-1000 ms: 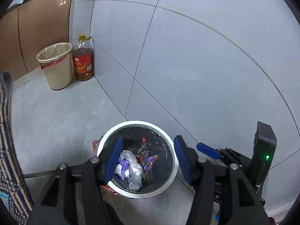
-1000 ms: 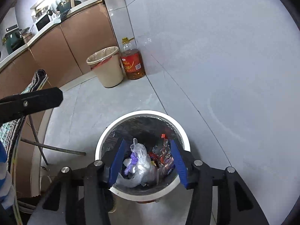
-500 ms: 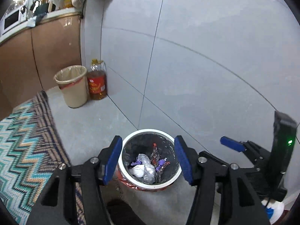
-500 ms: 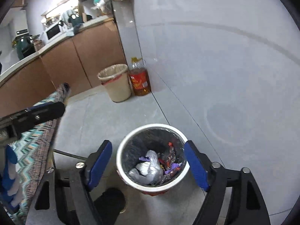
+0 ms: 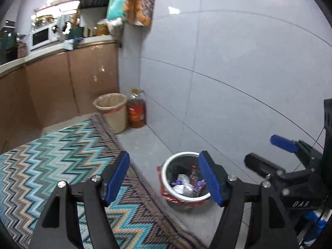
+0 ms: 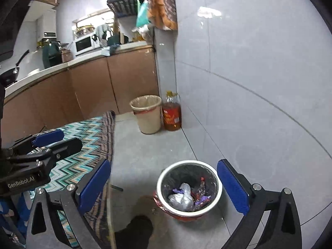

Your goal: Collect trash

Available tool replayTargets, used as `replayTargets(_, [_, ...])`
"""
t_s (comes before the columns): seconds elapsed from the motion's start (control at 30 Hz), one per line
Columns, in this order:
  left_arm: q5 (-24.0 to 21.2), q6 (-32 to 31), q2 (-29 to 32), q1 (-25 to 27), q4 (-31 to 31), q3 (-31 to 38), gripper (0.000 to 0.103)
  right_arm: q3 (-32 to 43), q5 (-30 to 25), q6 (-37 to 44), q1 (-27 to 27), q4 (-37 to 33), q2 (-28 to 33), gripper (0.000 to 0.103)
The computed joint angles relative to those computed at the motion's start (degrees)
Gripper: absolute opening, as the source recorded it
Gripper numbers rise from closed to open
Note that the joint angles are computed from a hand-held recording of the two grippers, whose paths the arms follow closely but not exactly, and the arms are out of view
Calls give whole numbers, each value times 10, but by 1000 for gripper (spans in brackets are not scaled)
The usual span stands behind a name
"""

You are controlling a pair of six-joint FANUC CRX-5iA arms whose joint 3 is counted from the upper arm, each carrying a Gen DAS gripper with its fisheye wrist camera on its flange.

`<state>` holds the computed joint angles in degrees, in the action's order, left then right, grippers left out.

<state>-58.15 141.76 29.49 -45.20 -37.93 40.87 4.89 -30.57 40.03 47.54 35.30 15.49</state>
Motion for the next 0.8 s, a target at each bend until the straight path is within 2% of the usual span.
replayTargets(0.13, [-33, 52, -44, -24, -58, -45, 71, -25, 15, -50, 19, 62, -14, 103])
replayTargets(0.2, [-47, 77, -65, -35, -81, -67, 76, -32, 18, -62, 27, 85, -17, 103])
replayTargets(0.4, [-106, 141, -101, -71, -150, -102, 83, -69, 36, -137, 43, 180, -34, 103])
replayTargets(0.8, [-262, 226, -129, -148, -273, -121, 84, -113, 51, -250, 64, 306, -59, 103])
